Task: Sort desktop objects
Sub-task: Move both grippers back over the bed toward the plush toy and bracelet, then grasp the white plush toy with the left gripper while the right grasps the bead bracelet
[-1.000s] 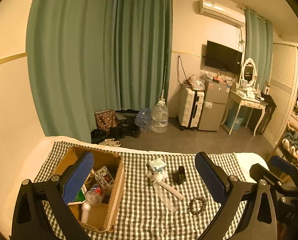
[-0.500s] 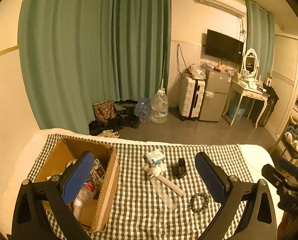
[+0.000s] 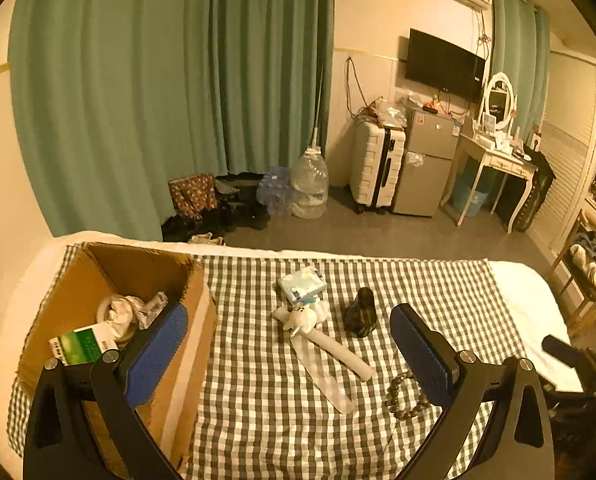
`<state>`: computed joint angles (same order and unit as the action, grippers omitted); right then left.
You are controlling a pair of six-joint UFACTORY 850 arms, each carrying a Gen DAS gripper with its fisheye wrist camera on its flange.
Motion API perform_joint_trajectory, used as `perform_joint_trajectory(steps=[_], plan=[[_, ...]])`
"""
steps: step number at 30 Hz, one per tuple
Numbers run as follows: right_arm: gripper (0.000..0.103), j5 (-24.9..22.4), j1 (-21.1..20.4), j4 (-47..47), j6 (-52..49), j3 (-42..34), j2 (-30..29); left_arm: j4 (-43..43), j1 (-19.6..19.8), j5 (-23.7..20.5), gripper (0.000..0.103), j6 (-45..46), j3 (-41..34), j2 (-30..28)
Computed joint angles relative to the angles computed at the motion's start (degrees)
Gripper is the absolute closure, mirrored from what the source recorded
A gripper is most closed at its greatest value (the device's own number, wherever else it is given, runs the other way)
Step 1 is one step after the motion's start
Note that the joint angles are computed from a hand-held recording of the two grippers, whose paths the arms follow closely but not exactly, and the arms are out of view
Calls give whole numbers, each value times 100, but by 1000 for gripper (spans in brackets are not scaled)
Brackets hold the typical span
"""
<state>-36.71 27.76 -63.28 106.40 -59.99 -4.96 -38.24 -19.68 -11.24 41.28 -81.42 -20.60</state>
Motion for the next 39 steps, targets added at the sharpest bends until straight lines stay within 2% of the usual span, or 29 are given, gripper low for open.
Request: perform_joint_trajectory(steps=[7,13,18,27,31,33,39], plan=[[5,429,-242,281,-180,29,-403,948,-65,51,0,-790,-275,-510],[5,702,-394,502,-500,-37,-834,1519,-69,-164,0,-1421,-726,-1085],[5,762,-486,753,-783,-135,-1182,1741,-101,-203,0,-1460,-1090,-1452],[5,1163,-685,1035,-1031,-234,-1685,2163,-204,-572,0,-1922,-2098,-2419],[5,1149,-722,1081,-1116,-288,-1840,2378,-228,-784,0,-2191,-2609,-2869],[5,958,-699,1169,-1326,-378,-1947,2417,-229,-913,0,-2282,-2828,-3068],[19,1077,-751,1473,-1680,-421,-2138,2508,-246,-1141,0,-2465,-3285,-3484]])
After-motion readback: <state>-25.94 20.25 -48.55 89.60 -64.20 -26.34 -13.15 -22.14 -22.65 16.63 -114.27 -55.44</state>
